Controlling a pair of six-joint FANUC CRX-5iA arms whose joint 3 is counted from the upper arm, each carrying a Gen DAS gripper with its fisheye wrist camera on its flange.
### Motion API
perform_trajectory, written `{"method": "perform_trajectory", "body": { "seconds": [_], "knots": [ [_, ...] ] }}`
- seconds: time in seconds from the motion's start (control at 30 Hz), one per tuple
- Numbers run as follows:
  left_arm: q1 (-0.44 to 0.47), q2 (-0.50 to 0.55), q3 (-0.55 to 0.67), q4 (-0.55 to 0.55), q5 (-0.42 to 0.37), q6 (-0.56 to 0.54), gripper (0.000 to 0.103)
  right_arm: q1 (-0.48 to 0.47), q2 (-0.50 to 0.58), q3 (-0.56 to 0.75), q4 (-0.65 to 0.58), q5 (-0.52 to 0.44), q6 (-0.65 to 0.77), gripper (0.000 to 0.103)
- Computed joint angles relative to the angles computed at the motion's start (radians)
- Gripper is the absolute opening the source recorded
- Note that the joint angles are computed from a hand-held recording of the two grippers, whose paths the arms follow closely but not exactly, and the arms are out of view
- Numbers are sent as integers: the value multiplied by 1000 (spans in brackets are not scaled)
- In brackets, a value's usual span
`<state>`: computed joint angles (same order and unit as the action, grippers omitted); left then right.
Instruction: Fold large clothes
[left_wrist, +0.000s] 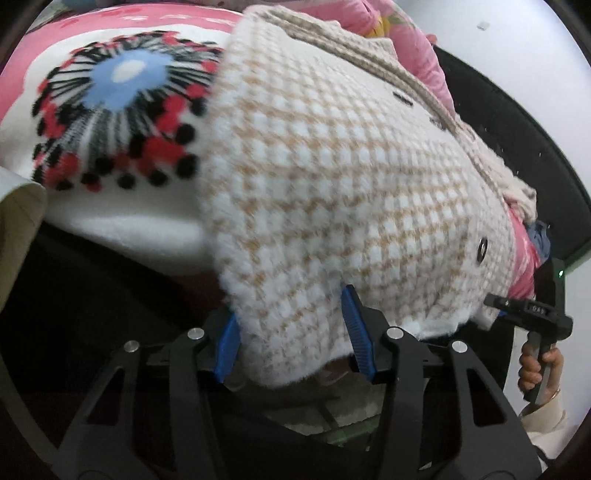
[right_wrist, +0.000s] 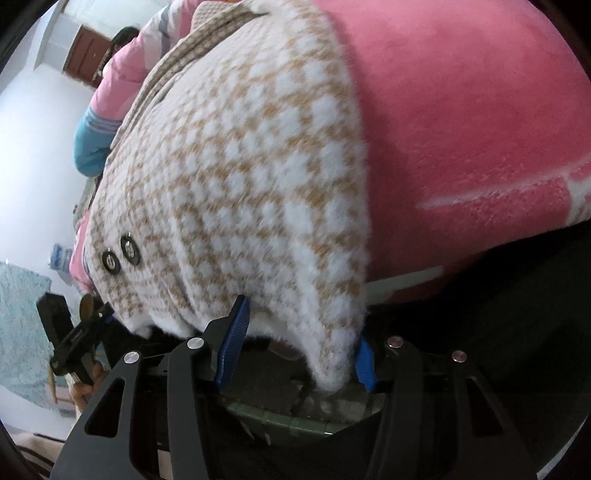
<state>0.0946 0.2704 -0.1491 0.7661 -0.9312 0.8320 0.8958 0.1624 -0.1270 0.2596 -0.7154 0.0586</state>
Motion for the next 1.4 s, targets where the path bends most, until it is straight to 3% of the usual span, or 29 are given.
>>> {"method": "perform_trajectory", "body": {
  "seconds": [0.17,0.27,0.33,0.4,0.43,0.53,0.77,0.93,1.2,1.4],
  "knots": [
    [-18,49,82,-116,-46,123,49,-14,-6,-29,-5,55,-45,42],
    [-25,53,93,-147,-60,137,48,-13,-4,-21,-48,59,-1,31],
    [-27,43,84,-151,-65,127,37,-9,-16,-31,-68,77,16,12],
    [-31,25,71,-140,-70,113,26,8,-26,-41,-30,82,-16,9],
    [-29,14,62,-131,-75,102,19,18,-33,-46,-2,87,-34,8],
    [-18,-30,30,-74,-95,35,9,41,-71,-79,87,121,-105,8],
    [22,-112,-25,172,-150,-88,7,54,-154,-141,333,188,-290,8],
    [29,-84,29,325,-161,-115,7,-31,-176,-166,511,319,-398,8],
    [-5,61,245,382,-116,-23,7,-159,-61,-6,492,402,-291,8],
    [-16,216,462,341,-87,100,7,-231,41,155,317,376,-98,8]
  ]
}}
